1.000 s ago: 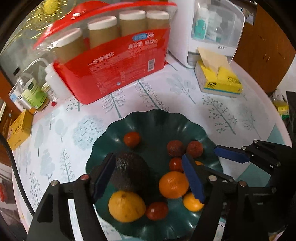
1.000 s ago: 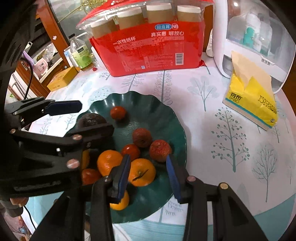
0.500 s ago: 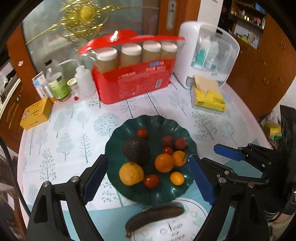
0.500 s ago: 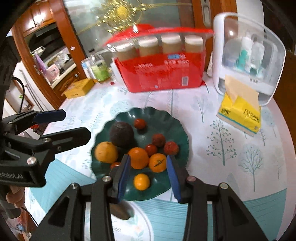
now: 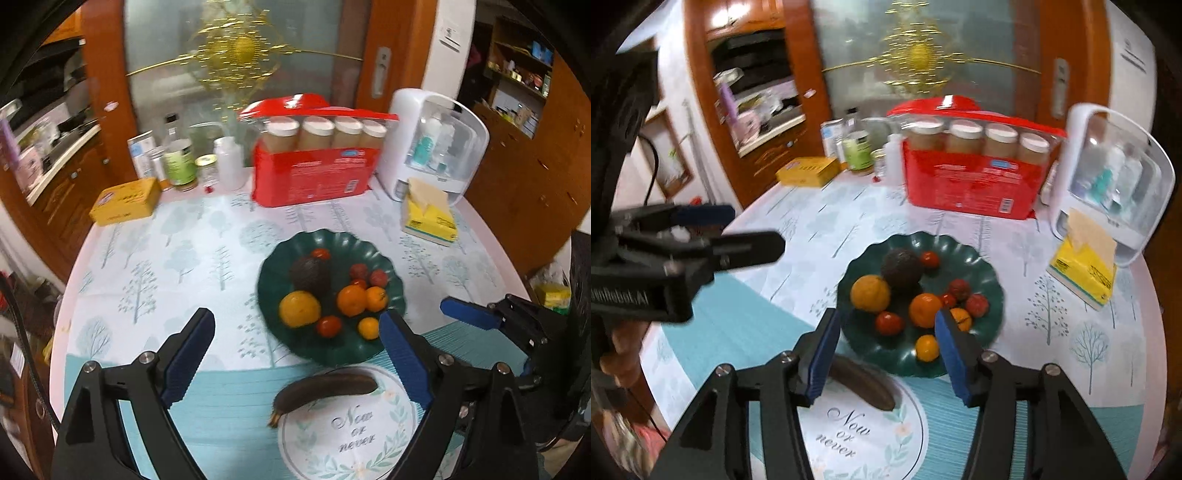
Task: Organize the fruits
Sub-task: 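Move the right tool toward the brown banana while the left tool withdraws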
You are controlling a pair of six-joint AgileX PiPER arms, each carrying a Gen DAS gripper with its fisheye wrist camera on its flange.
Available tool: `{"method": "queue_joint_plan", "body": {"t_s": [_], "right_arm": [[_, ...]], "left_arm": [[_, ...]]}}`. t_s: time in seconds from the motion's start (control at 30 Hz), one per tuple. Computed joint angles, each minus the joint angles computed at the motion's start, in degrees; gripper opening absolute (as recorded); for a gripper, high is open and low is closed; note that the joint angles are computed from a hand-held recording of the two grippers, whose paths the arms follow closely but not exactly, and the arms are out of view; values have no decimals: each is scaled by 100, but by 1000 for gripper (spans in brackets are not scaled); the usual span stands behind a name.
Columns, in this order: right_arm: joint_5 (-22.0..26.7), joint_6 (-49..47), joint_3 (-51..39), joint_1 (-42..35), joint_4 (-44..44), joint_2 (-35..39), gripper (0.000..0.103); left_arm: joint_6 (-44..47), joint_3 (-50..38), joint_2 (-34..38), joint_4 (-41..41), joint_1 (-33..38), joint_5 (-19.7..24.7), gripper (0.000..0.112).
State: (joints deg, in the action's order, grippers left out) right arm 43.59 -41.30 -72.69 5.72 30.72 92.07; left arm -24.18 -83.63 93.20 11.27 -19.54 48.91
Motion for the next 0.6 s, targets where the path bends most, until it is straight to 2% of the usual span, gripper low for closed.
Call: {"method": "queue_joint_plan", "body": {"t_s": [0.27, 0.43, 0.6], "right_arm": [[-715, -450, 1022, 641, -381, -86, 54], [-1026, -686, 1337, 794, -490, 277, 54], [-1081, -739, 1345, 691, -532, 757, 54]], "left_arm": [[-1341, 1767, -661, 954, 42, -710, 91], [-1527, 2551, -683, 659, 158, -1156, 91], [-1406, 2996, -524, 281, 272, -1519, 91]]}}
